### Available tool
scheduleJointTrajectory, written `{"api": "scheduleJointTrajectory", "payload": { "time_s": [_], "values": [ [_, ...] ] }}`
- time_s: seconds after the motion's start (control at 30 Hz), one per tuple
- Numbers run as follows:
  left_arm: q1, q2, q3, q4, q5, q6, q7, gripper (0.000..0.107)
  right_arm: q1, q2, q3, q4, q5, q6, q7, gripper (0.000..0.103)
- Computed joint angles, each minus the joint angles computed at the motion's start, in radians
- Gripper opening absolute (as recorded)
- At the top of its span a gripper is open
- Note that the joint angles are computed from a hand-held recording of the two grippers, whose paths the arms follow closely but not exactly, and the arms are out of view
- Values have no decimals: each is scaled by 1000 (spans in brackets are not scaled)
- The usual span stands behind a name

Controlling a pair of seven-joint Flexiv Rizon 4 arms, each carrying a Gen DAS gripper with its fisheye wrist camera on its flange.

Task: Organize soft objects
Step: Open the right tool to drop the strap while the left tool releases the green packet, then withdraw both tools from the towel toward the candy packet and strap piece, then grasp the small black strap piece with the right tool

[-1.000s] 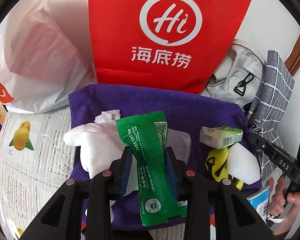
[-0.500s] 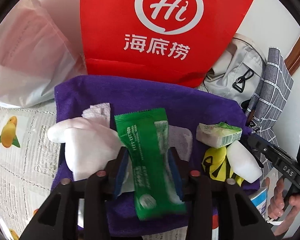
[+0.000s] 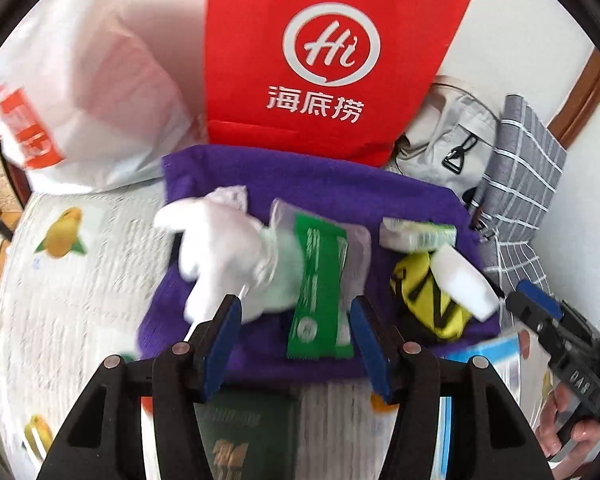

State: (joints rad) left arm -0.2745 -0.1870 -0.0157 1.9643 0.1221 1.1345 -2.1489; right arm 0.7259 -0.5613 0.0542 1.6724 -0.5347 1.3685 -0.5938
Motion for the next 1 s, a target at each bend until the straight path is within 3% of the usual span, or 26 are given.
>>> {"api": "scheduleJointTrajectory", "payload": {
  "time_s": [0.13, 0.3, 0.4, 0.5, 0.67, 0.83, 1.0],
  "values": [
    [-10, 102, 3, 102, 19, 16, -53, 55, 128, 98, -137, 151, -147, 66, 171, 48],
    [-3, 232, -24, 208, 112, 13, -150, 55, 187, 188, -160, 267, -321, 88, 338, 48],
    [12, 297, -46, 282, 111, 39, -173, 55, 152, 212, -66, 303, -321, 76, 323, 46],
    [24, 345, -67, 347, 91, 65, -188, 55, 162, 234, -42, 346, -407, 65, 390, 46],
    [28, 405, -87, 435, 41, 89, -185, 55, 126, 220, 45, 382, -432, 56, 436, 45],
    [58, 463, -126, 497, 66, 90, -221, 55, 128, 198, 78, 397, -425, 44, 450, 36],
    [60, 485, -137, 544, 69, 96, -216, 55, 131, 160, 105, 380, -378, 17, 409, 35]
  ]
}}
